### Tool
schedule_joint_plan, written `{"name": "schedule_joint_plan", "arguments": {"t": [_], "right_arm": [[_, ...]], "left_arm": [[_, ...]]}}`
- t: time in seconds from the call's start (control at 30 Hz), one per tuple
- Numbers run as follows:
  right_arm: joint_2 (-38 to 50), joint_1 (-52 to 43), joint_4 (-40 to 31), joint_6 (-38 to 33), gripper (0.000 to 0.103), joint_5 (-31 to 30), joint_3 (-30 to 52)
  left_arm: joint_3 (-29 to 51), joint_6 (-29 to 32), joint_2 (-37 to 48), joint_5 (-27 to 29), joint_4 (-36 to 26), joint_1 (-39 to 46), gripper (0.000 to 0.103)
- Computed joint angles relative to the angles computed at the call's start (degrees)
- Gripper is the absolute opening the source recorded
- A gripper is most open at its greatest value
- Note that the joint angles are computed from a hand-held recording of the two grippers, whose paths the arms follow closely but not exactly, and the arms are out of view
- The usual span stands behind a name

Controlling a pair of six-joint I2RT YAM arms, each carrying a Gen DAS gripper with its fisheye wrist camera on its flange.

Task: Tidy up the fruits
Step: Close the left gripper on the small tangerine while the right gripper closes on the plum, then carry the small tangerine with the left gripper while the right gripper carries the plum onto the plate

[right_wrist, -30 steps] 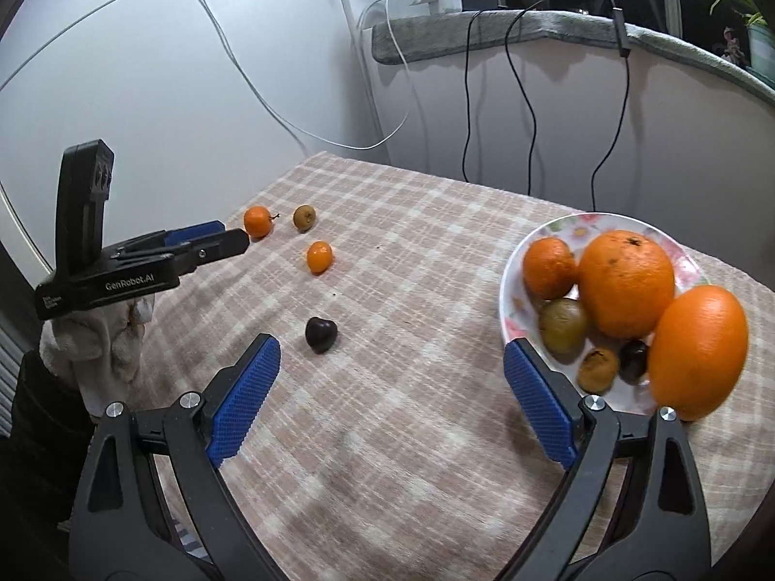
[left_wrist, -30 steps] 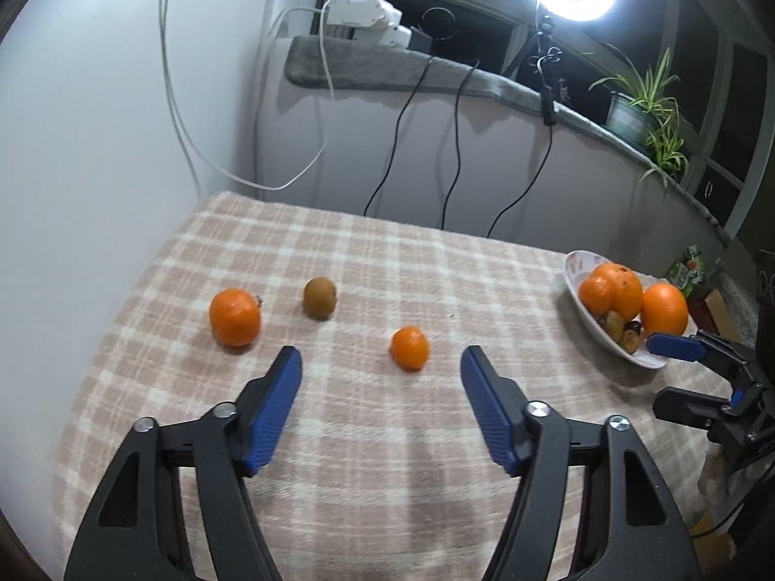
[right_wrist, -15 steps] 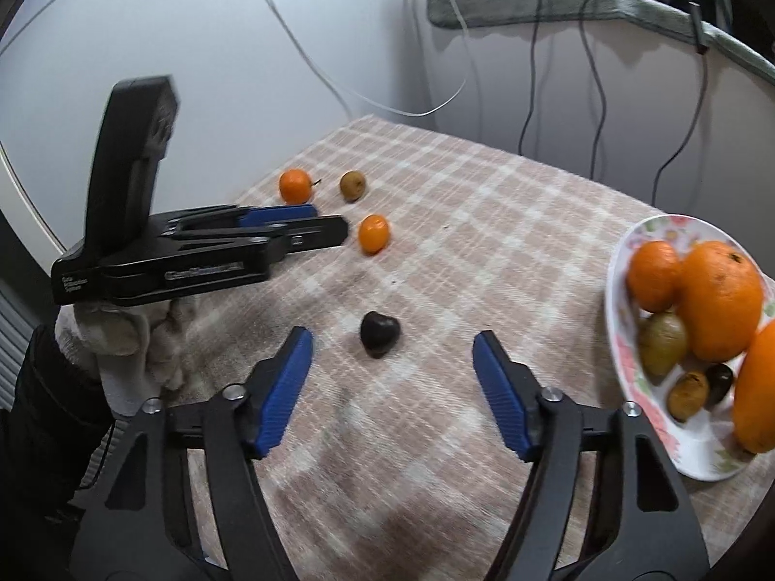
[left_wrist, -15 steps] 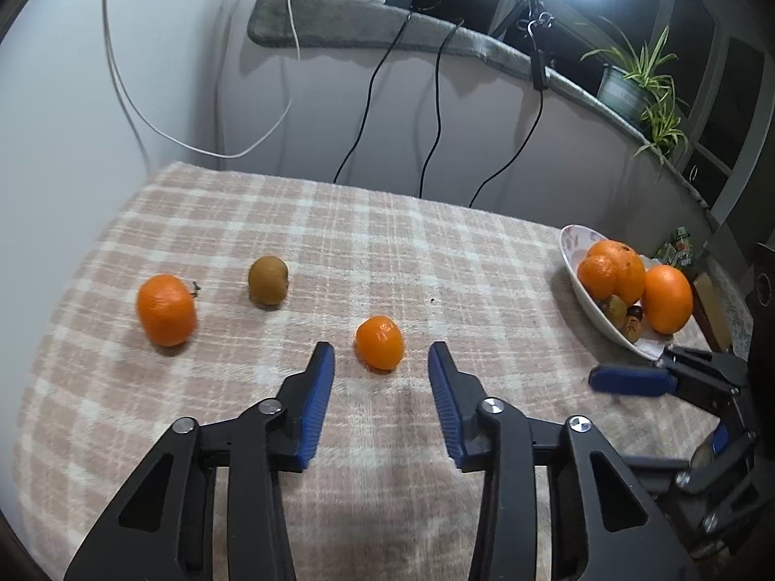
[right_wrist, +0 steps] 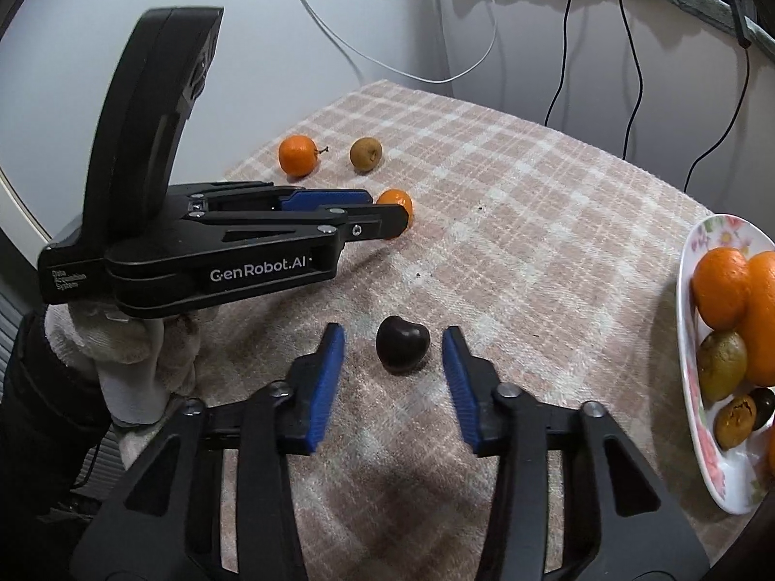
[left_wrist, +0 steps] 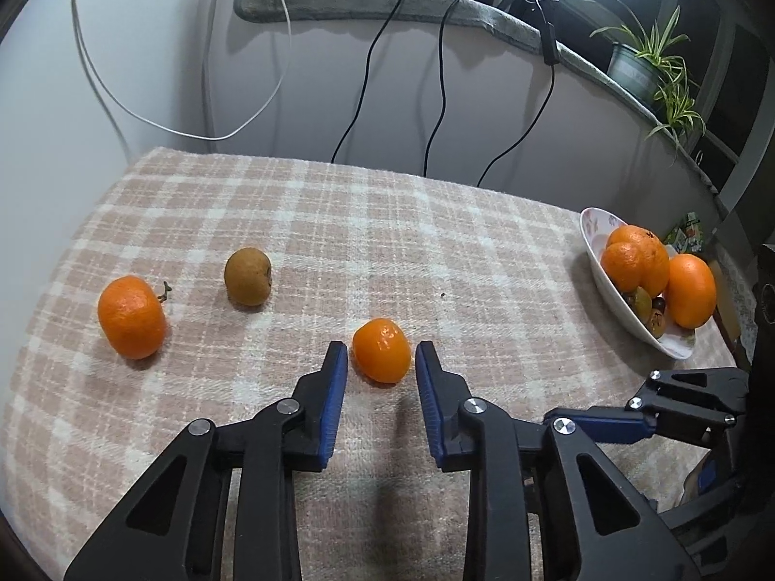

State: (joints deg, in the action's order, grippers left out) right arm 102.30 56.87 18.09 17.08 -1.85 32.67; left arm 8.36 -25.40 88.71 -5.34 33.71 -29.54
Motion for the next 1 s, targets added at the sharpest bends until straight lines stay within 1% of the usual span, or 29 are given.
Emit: {"name": "schedule_joint_plan", "arguments": {"t": [0.2, 0.27, 0.33, 0.5, 0.77, 1.0], "right_arm": [[1.0, 0.5, -0.2, -0.4, 0.035, 1.0, 0.8], [1.1, 0.7, -0.3, -0.5, 0.032, 1.5, 0.9], [1.3, 0.9, -0.4, -0.6, 0.024, 2.2, 1.1], [0.3, 1.0, 0.4, -0.4, 0.024, 2.5, 0.2], [-7.3, 1.4, 1.1, 0.7, 0.024, 4.5, -5.1], [-18.4, 0.4, -1.0, 1.8, 0.024, 6.8, -11.4]], "left_arm": [[0.9, 0.4, 1.1, 0.0, -0.7, -0.2, 0.023], [1.3, 0.4, 1.4, -0.2, -0.8, -0.4, 0.022], [1.5, 0.5, 1.5, -0.4, -1.0, -0.5, 0.022], [1.1, 0.1, 0.9, -1.0, -0.6, -0.8, 0.021], [-0.6, -1.7, -3.0, -1.9, -0.5, -2.9, 0.021], [-0.2, -4.0, -7.9, -4.7, -3.9, -8.9, 0.021]]}}
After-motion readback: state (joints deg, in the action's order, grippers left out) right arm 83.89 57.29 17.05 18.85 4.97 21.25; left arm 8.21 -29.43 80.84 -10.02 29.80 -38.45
